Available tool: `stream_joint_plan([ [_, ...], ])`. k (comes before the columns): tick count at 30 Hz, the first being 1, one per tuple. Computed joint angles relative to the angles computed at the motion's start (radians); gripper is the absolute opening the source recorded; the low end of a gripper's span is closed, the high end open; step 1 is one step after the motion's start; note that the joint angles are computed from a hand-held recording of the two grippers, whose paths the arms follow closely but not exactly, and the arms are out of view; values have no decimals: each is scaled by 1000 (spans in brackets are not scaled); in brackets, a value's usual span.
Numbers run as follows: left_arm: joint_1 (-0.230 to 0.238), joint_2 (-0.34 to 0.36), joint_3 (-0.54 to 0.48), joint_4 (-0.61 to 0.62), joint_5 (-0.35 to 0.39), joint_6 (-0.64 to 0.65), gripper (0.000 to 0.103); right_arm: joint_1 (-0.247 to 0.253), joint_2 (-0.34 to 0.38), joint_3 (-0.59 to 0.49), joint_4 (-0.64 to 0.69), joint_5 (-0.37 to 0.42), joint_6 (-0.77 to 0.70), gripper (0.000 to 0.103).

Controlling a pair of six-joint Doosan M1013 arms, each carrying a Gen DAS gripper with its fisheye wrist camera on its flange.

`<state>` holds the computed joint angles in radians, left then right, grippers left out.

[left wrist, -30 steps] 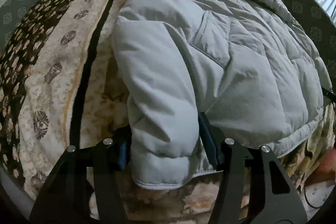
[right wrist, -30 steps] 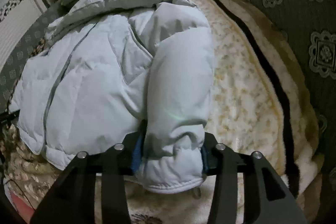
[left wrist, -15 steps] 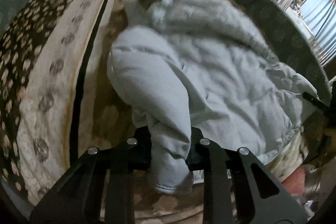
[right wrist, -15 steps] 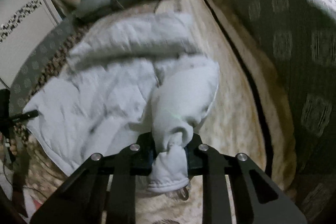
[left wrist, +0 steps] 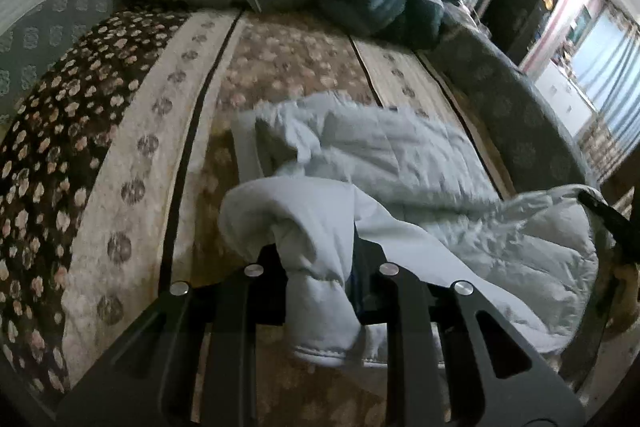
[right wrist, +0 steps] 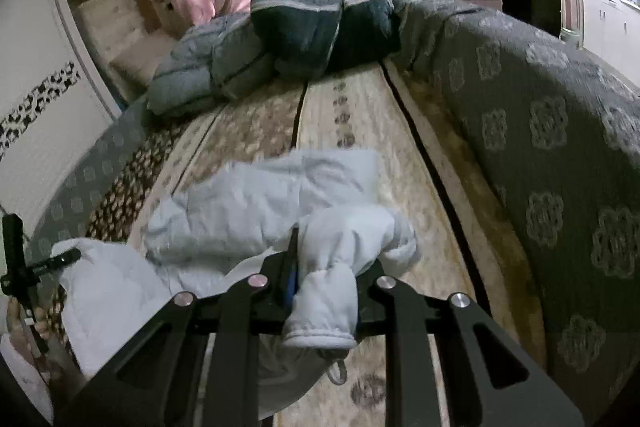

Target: Fold large clothes

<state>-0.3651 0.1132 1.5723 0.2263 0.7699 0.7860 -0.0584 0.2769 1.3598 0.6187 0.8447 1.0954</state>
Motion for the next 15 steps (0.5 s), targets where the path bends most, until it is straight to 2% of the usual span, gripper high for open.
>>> stream_joint_plan([
  [8,76,95,-147,30,26,-68,19,35,147,-223,-26,-20,164,19],
  [15,125,243,-331,74,86,-19,19,73,334,-501,-183,5,336,19],
])
